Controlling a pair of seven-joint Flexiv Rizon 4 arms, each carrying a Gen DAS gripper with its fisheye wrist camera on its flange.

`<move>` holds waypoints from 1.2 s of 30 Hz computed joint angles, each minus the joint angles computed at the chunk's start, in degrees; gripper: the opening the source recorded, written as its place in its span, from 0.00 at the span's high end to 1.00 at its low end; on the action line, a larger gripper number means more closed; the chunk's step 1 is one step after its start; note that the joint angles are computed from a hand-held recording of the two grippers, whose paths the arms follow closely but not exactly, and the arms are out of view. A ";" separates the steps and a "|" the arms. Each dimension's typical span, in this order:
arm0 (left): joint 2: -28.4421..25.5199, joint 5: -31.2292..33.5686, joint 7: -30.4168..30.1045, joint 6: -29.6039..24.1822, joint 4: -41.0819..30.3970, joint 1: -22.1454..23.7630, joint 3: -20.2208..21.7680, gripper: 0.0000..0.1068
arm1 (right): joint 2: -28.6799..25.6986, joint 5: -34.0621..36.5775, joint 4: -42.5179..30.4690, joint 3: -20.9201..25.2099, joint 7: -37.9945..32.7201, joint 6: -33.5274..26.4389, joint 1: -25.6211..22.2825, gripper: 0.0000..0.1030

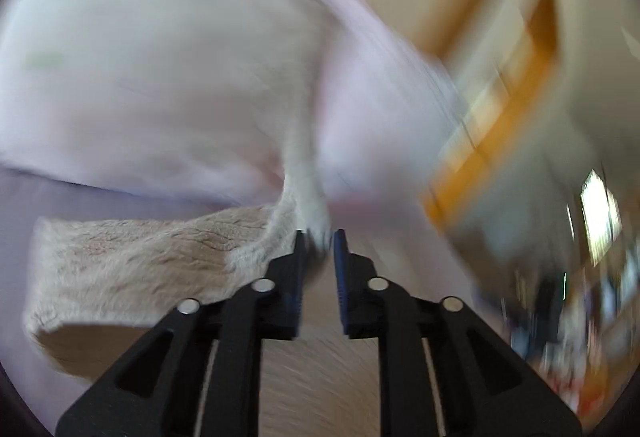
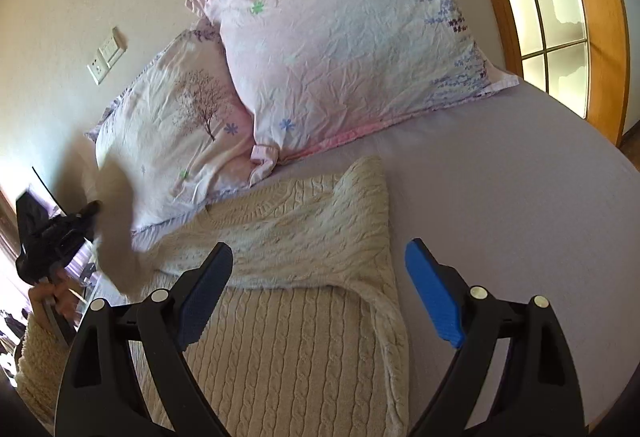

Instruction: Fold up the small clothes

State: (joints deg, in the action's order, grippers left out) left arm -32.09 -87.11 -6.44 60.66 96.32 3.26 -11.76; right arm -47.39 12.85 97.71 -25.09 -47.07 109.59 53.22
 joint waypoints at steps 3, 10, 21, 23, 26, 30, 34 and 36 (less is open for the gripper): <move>1.19 7.24 -2.02 -1.50 4.54 -1.56 0.33 0.62 | 2.14 -0.32 3.77 2.46 -2.04 2.85 -0.85 0.13; 15.92 -5.56 12.34 -5.64 25.53 -1.50 7.89 0.35 | 5.27 -17.51 16.01 29.16 -0.40 19.44 -23.94 0.13; 17.48 -1.39 9.80 -16.56 39.28 4.80 15.30 0.31 | -3.47 -38.09 23.90 42.05 8.65 26.47 -37.45 0.13; 15.13 -2.26 9.94 -17.12 38.31 5.19 14.39 0.30 | -6.86 -41.90 21.39 42.55 10.54 27.33 -38.18 0.13; 12.82 -4.59 10.38 -20.22 37.36 6.20 13.49 0.30 | -11.32 -47.25 17.26 42.88 13.57 28.62 -38.95 0.14; 10.78 -5.18 9.76 -21.78 37.13 6.25 12.88 0.41 | -15.18 -54.62 13.47 42.50 17.03 30.54 -39.69 0.62; 9.80 -3.73 6.30 -24.08 36.54 6.87 12.71 0.94 | -13.87 -56.24 14.59 40.58 15.34 36.16 -38.06 0.92; 11.11 -4.65 6.08 -25.66 36.84 7.15 12.64 0.95 | -11.31 -54.34 15.77 39.42 12.88 39.21 -36.52 0.93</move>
State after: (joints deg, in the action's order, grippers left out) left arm -20.98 -91.77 -0.36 35.00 133.15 10.41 0.89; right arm -58.70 -41.49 113.48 14.33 -34.20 148.80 16.71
